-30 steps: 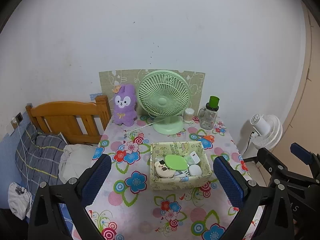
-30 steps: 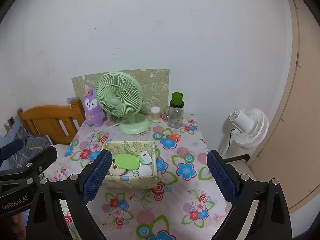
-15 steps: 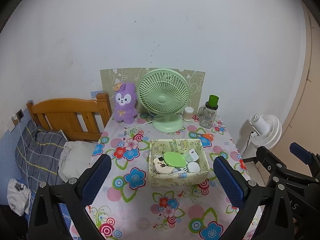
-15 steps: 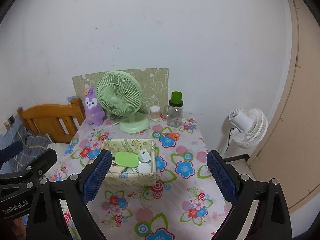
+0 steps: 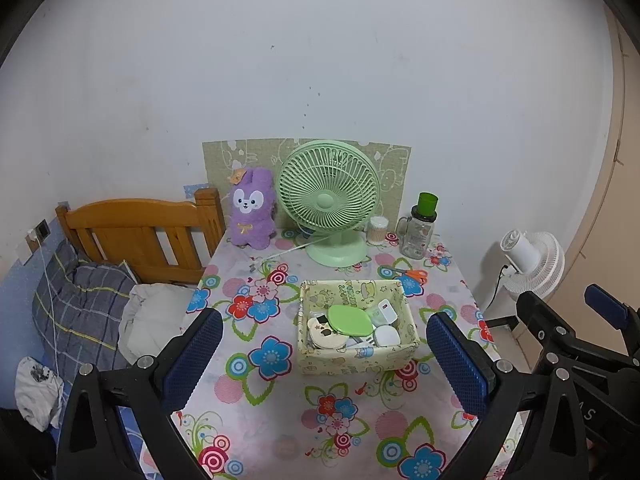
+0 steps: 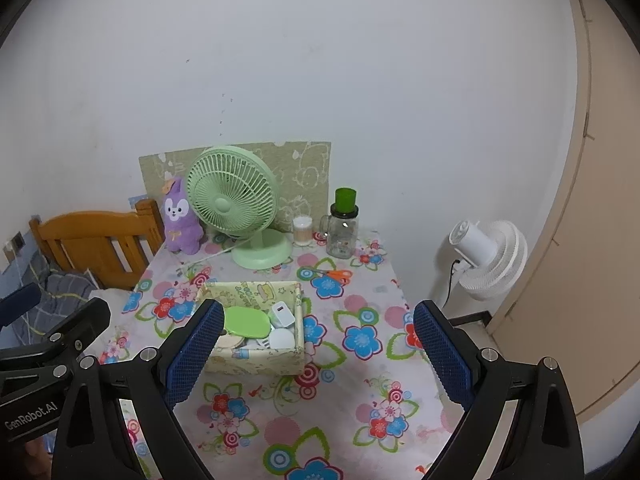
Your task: Organize rigid objects
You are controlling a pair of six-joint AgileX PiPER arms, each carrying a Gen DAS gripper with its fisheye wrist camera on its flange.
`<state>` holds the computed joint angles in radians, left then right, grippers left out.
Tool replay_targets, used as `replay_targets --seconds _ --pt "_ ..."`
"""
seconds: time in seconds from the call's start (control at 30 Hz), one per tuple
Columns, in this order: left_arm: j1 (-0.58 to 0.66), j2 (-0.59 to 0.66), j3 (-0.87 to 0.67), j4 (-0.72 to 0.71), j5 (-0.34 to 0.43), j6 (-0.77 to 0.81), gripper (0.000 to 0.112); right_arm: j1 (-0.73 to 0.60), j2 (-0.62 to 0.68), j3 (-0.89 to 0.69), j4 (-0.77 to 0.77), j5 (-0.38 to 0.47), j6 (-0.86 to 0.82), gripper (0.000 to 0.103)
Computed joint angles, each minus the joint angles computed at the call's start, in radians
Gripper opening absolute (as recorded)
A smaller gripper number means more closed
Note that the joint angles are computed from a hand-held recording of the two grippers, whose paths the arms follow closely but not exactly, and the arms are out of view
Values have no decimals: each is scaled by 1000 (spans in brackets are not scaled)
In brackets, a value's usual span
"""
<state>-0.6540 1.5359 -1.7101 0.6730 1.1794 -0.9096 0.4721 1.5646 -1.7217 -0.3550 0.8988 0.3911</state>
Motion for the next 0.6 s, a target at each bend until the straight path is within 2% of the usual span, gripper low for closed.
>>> replay_targets --seconds 0.6 --pt "1 0 13 18 -7 -16 103 1 9 -10 15 8 -2 97"
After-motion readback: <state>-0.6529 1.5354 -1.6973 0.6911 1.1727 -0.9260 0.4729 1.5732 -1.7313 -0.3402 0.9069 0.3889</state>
